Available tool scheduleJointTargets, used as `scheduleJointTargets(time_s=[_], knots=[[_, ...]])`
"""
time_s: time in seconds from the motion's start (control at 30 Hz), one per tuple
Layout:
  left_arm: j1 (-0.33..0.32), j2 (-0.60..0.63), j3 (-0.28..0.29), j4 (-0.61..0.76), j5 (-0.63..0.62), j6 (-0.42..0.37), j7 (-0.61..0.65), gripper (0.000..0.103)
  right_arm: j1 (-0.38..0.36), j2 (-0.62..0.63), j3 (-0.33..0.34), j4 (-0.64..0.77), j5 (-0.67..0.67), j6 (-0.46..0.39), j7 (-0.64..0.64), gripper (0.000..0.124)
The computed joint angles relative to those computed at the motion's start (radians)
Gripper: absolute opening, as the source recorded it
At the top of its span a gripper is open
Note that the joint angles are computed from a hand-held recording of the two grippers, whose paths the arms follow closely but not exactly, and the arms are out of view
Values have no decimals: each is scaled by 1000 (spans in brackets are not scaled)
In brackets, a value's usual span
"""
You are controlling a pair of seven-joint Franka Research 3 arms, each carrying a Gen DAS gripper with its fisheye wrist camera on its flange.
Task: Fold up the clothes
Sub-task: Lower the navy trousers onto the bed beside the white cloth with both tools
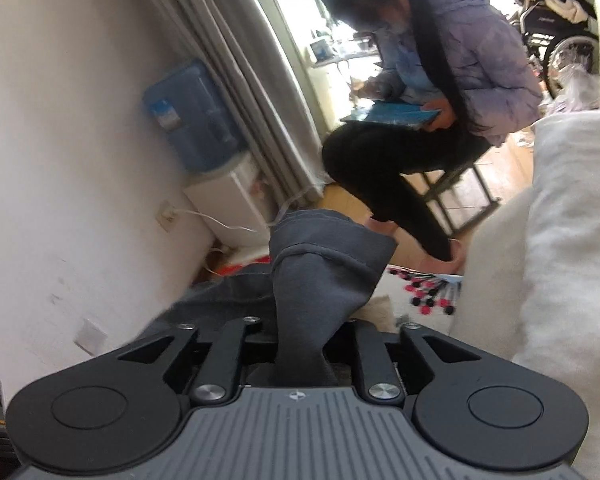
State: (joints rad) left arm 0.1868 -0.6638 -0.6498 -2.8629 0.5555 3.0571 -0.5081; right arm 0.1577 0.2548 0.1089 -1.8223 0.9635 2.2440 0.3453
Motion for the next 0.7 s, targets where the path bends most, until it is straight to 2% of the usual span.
scheduleJointTargets(time_s=[0.03, 0.1, 0.2, 0.3, 0.4, 0.47, 0.53, 0.63, 0.7], knots=[[-7, 4, 6, 1, 0, -4, 5, 6, 11, -14, -1, -16, -15, 38, 6, 40], [-17, 10, 18, -1, -1, -3, 11, 6, 16, -46, 3, -49, 3, 97, -27, 46], [-43, 4, 41, -13, -9, -3, 19, 7, 6, -109, 1, -101, 109, 143, -123, 50], [-63, -5, 56, -25, -24, 0, 22, 7, -5, -181, -22, -152, 246, 155, -243, 51], [-73, -9, 62, -33, -41, 7, 20, 7, -23, -240, -70, -185, 286, 51, -281, 51], [-85, -9, 77, -39, -52, 16, 28, 7, -38, -273, -103, -203, 204, -76, -250, 49], [-99, -8, 104, -54, -67, 47, 41, 11, -47, -302, -124, -228, 72, -204, -228, 41], [-118, 2, 159, -97, -104, 159, 78, 27, -37, -369, -126, -329, -87, -240, -290, 38], [-147, 13, 213, -123, -129, 222, 106, 34, -18, -412, -121, -413, -124, -187, -380, 38]])
